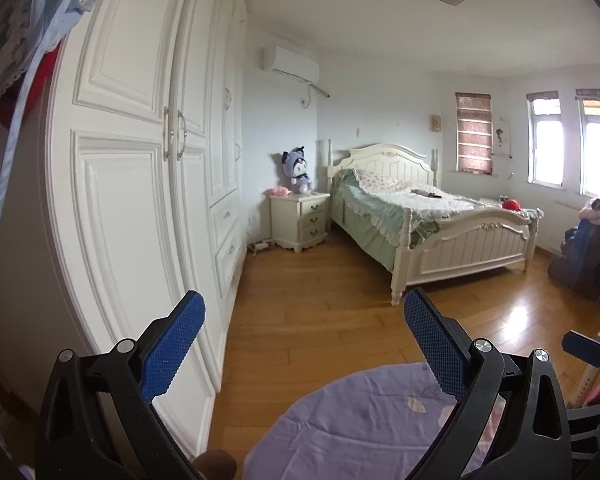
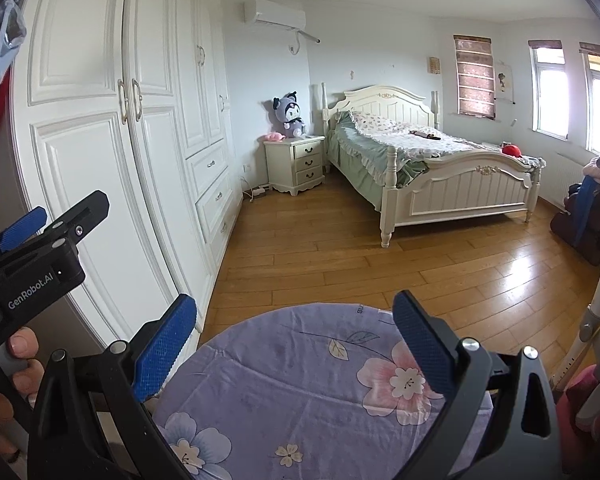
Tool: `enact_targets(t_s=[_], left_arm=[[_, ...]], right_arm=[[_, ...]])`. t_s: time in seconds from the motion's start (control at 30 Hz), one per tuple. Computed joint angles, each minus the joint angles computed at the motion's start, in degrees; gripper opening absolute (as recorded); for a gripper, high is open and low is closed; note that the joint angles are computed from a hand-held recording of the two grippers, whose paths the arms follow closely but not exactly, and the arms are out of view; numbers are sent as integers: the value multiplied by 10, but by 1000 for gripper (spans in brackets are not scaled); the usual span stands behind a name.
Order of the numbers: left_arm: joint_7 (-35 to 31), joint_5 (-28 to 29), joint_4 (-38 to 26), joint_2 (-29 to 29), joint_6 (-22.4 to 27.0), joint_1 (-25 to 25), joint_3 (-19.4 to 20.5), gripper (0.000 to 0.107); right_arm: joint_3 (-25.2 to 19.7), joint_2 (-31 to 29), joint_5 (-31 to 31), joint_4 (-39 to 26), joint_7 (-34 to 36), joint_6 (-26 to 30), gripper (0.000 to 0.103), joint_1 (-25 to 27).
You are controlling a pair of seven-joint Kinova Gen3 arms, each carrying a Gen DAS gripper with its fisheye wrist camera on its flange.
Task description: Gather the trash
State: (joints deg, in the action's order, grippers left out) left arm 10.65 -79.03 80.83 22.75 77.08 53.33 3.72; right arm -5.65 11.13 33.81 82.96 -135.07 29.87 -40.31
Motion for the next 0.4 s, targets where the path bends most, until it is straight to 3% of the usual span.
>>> enact_targets(t_s=[0.4], left_arm=[[0, 13, -8, -3, -5, -8, 0, 98]], right_arm=[[0, -2, 0, 2, -2, -7, 98, -2]])
